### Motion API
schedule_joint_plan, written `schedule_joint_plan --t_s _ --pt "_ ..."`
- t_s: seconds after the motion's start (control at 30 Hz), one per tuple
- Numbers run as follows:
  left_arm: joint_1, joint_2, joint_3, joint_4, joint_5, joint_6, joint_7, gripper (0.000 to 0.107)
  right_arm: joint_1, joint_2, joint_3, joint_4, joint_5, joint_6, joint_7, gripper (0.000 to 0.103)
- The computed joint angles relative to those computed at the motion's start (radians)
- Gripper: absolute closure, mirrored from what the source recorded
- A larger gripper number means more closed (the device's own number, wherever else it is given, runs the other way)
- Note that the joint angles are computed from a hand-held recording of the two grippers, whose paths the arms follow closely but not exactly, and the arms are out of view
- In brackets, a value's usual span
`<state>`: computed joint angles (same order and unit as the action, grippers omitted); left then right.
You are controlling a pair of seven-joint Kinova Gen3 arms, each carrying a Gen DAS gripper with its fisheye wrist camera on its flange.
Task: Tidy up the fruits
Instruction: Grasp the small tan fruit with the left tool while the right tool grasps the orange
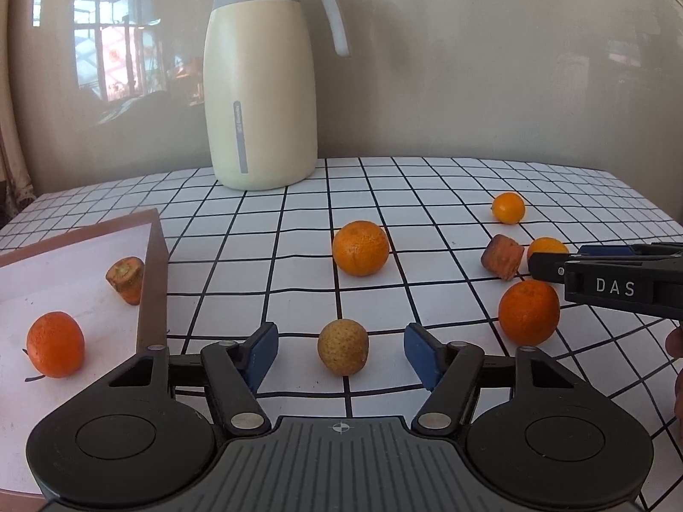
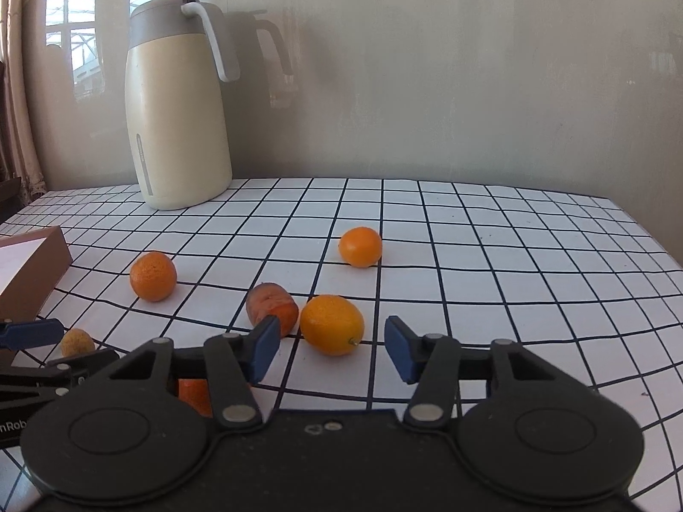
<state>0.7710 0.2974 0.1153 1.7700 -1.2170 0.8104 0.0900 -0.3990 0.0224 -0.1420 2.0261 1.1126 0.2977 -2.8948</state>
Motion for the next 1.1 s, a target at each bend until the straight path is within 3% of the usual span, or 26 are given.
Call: schedule_joint_plan --t_s 0.07,0.13,0.27,0.33,0.37,0.57,1.1 --pt "-0.005 0.006 0.003 -0.011 0.017 -0.001 -0.012 0.046 0.003 0.01 -0.001 -0.016 -0.07 0.009 0.065 0.063" --pt "-0.002 0.013 0.0 -0.025 0.034 0.007 -0.015 0.057 0.005 0.015 0.005 -0.024 -0.121 0.0 0.114 0.065" --pt "0.009 0.021 -0.009 -0.035 0.04 0.014 -0.012 0.064 -0.005 0.028 0.015 -0.043 -0.192 0.008 0.188 0.075" --pt "0.012 0.021 -0.014 -0.034 0.036 0.01 -0.003 0.08 -0.007 0.027 0.024 -0.043 -0.213 -0.002 0.209 0.076" --pt "0.012 0.02 -0.015 -0.032 0.034 0.006 0.0 0.082 -0.008 0.026 0.027 -0.042 -0.222 -0.007 0.218 0.077" --pt "0.012 0.017 -0.017 -0.027 0.03 0.0 0.01 0.082 -0.009 0.01 0.03 -0.03 -0.231 -0.004 0.221 0.077" --pt "0.01 -0.033 0.009 0.024 -0.026 -0.011 0.056 0.082 -0.002 -0.049 -0.047 0.001 -0.086 0.064 0.056 0.077"
